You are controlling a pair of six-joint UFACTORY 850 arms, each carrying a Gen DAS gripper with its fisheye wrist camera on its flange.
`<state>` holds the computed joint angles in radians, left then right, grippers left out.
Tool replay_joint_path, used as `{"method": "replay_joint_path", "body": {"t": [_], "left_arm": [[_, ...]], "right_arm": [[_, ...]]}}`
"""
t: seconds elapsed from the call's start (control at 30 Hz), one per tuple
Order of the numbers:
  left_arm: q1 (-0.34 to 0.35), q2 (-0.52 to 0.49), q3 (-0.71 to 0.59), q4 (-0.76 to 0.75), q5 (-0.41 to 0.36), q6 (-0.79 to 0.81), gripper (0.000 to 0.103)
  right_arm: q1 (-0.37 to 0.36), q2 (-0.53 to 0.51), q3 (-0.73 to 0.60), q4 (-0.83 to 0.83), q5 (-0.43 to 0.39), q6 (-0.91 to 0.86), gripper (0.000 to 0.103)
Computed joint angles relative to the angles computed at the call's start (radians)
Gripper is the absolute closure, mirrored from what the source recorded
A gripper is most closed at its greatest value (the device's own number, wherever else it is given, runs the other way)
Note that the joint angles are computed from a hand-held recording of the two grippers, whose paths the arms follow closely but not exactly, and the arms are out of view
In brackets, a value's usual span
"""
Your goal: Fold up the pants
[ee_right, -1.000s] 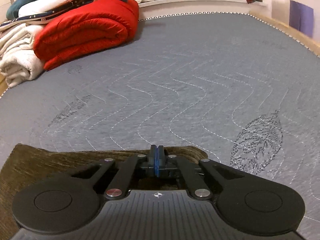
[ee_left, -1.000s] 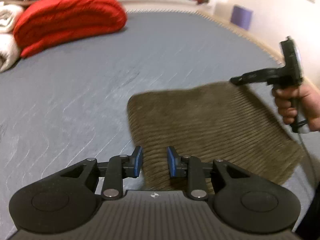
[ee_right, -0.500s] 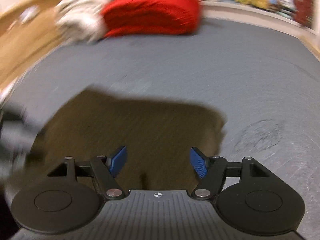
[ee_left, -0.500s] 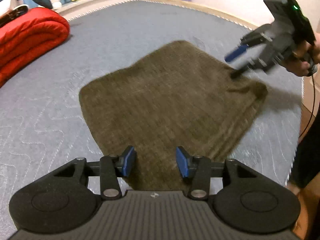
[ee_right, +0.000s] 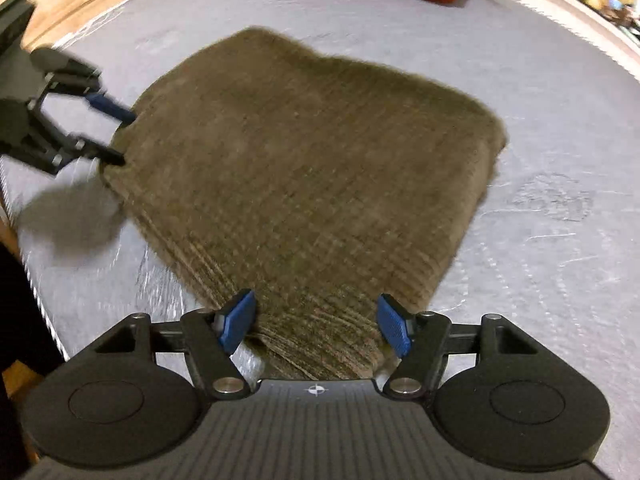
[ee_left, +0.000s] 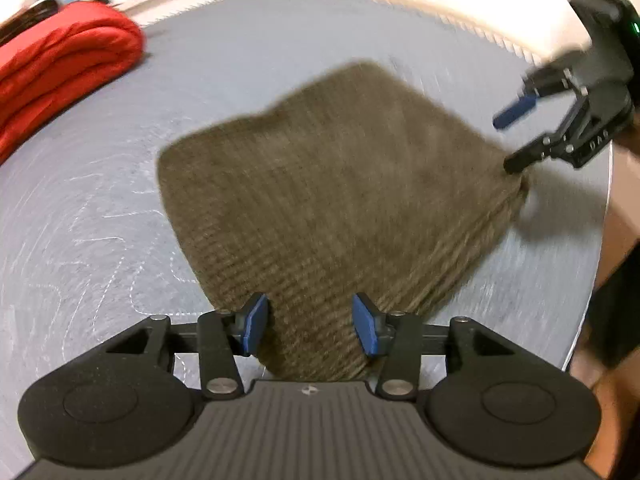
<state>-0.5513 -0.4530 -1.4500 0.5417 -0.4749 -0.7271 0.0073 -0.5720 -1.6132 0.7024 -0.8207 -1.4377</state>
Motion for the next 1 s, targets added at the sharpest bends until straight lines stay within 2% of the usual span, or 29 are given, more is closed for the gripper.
{"method": "replay_joint_path", "body": {"t": [0.07, 0.13, 0.17, 0.3, 0.43, 0.5, 0.57, 0.63, 0.7, 0.77, 0.87, 1.0], "left_arm": [[0.000, 0.025, 0.018, 0.111, 0.020, -0.180, 0.039], [0.002, 0.036, 0.021, 0.210, 0.018, -0.351, 0.022], [0.002, 0.033, 0.010, 0.244, -0.006, -0.426, 0.017], [0.005, 0.009, -0.028, 0.297, -0.069, -0.605, 0.013], [-0.016, -0.018, -0.054, 0.385, -0.169, -0.721, 0.010], [-0.034, -0.035, -0.072, 0.431, -0.215, -0.734, 0.008], [-0.050, -0.036, -0.077, 0.485, -0.243, -0.763, 0.008], [-0.070, -0.040, -0.094, 0.520, -0.289, -0.810, 0.003], [-0.085, -0.055, -0.138, 0.483, -0.346, -0.847, 0.000], [-0.104, -0.059, -0.170, 0.407, -0.384, -0.846, 0.000], [-0.156, -0.074, -0.211, 0.337, -0.494, -0.852, 0.000], [-0.219, -0.057, -0.148, 0.379, -0.478, -0.957, 0.000]], "right_arm": [[-0.011, 0.015, -0.006, 0.066, -0.004, 0.037, 0.032], [-0.024, 0.036, 0.002, 0.166, 0.031, 0.093, 0.017], [-0.031, 0.045, 0.007, 0.212, 0.048, 0.123, 0.014], [-0.049, 0.055, 0.029, 0.298, 0.133, 0.273, 0.005], [-0.048, 0.048, 0.075, 0.338, 0.247, 0.346, 0.006], [-0.051, 0.045, 0.083, 0.345, 0.261, 0.406, 0.006], [-0.047, 0.069, 0.116, 0.438, 0.273, 0.323, 0.006], [-0.026, 0.117, 0.180, 0.569, 0.335, 0.133, 0.006], [-0.013, 0.172, 0.236, 0.675, 0.371, -0.013, 0.005], [-0.013, 0.230, 0.293, 0.774, 0.357, -0.128, 0.002], [-0.024, 0.320, 0.392, 0.909, 0.328, -0.278, 0.001], [-0.028, 0.401, 0.521, 1.037, 0.330, -0.446, 0.001]]}}
